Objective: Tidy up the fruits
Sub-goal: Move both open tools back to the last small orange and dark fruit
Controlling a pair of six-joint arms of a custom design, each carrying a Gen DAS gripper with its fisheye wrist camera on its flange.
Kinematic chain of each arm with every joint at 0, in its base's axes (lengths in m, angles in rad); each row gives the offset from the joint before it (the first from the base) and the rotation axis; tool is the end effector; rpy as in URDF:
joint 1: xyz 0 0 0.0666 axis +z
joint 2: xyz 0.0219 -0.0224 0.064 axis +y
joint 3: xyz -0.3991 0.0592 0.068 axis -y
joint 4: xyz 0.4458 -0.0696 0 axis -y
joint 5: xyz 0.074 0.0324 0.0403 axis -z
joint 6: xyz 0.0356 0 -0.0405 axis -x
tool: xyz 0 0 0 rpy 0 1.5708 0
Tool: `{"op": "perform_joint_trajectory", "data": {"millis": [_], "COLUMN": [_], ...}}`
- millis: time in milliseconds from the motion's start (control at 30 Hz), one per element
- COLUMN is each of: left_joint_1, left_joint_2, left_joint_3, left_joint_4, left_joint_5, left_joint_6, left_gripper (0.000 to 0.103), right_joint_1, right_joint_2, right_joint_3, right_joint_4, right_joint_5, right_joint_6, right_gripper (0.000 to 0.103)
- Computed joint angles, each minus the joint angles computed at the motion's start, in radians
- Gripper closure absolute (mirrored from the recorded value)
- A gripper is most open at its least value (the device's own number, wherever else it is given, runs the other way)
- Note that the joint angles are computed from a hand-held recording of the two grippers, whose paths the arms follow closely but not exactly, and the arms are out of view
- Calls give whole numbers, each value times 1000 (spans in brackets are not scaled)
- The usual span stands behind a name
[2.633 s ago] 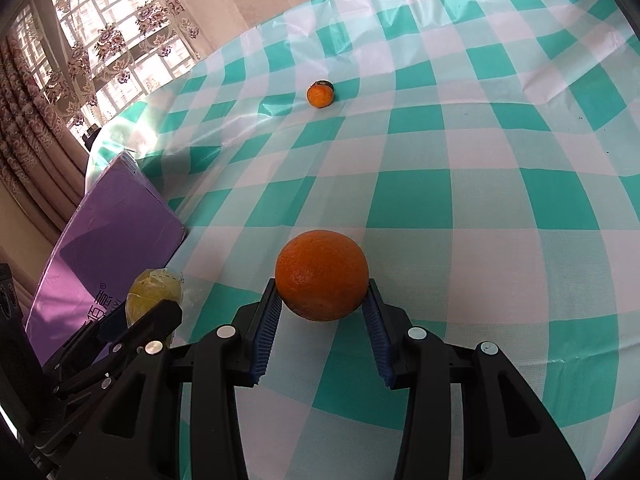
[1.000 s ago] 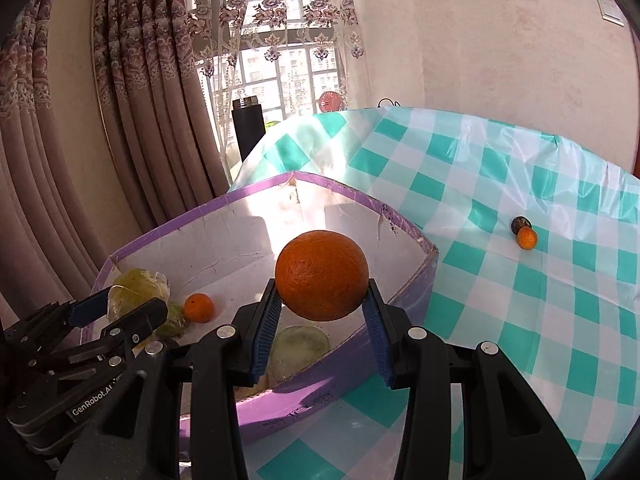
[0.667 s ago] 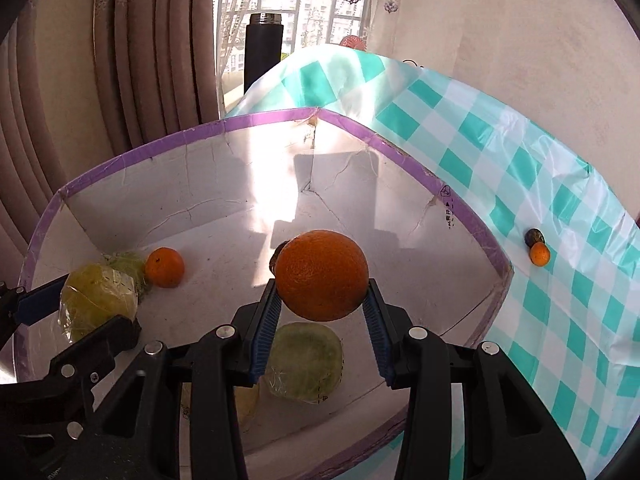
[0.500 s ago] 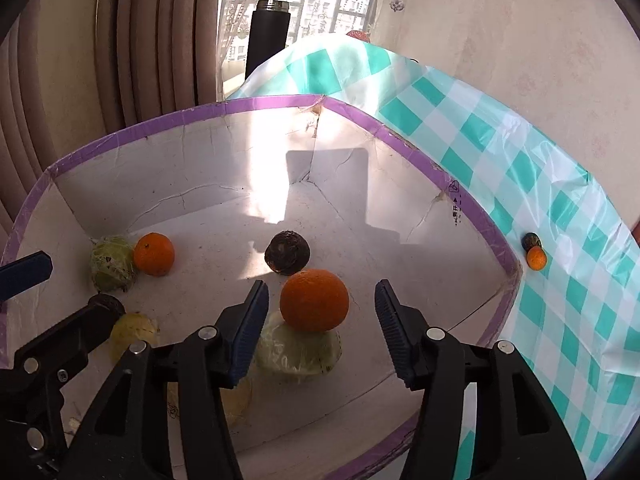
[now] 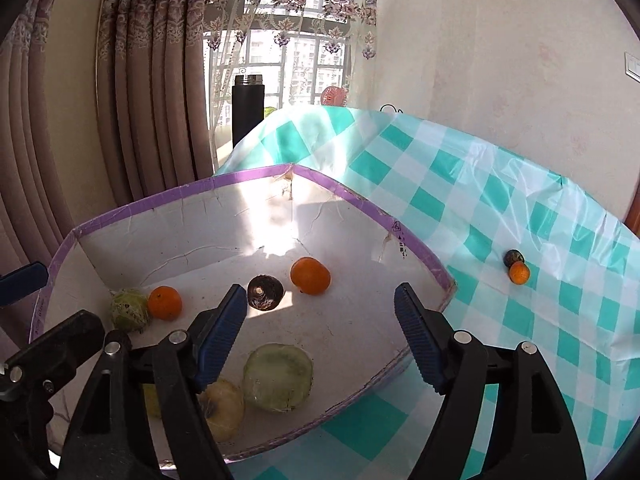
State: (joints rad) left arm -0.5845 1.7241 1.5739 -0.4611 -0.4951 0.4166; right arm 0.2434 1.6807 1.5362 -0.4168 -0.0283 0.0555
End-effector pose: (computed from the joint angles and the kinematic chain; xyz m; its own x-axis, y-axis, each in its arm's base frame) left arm 0.5737 -0.3598 0.3873 -0.5029 -0.0942 -0.8592 -0.0464 0.9955 -0.0820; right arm 0.6473 0.1614 0.3971 -0.5012 -0.1816 -0.8461 -0.2924 0.9558 -0.0319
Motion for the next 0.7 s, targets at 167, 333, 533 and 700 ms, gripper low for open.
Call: {"op": "perform_joint_trajectory", "data": {"millis": [167, 333, 533, 700], "left_joint_1": [-74, -127, -153, -141], "left_joint_2": [-2, 96, 296, 515], "left_joint_3": [-43, 65, 302, 603], "left_joint_4": [215, 189, 47, -177], "left_joint_5": [-6, 99, 300, 436], "left_joint_6": [-183, -275, -315, -293], "left_gripper": [2, 2, 2, 2], "right_joint_1": [-87, -197, -298, -338], "right_joint_2": [-69, -43, 71, 210], "right_joint_3": [-108, -115, -20, 146], "right_joint_4": [122, 71, -53, -183], "right_joint_5": [11, 40, 28, -22], "right_joint_6": [-58, -153, -203, -196], "right_gripper": [17, 17, 17, 17]}}
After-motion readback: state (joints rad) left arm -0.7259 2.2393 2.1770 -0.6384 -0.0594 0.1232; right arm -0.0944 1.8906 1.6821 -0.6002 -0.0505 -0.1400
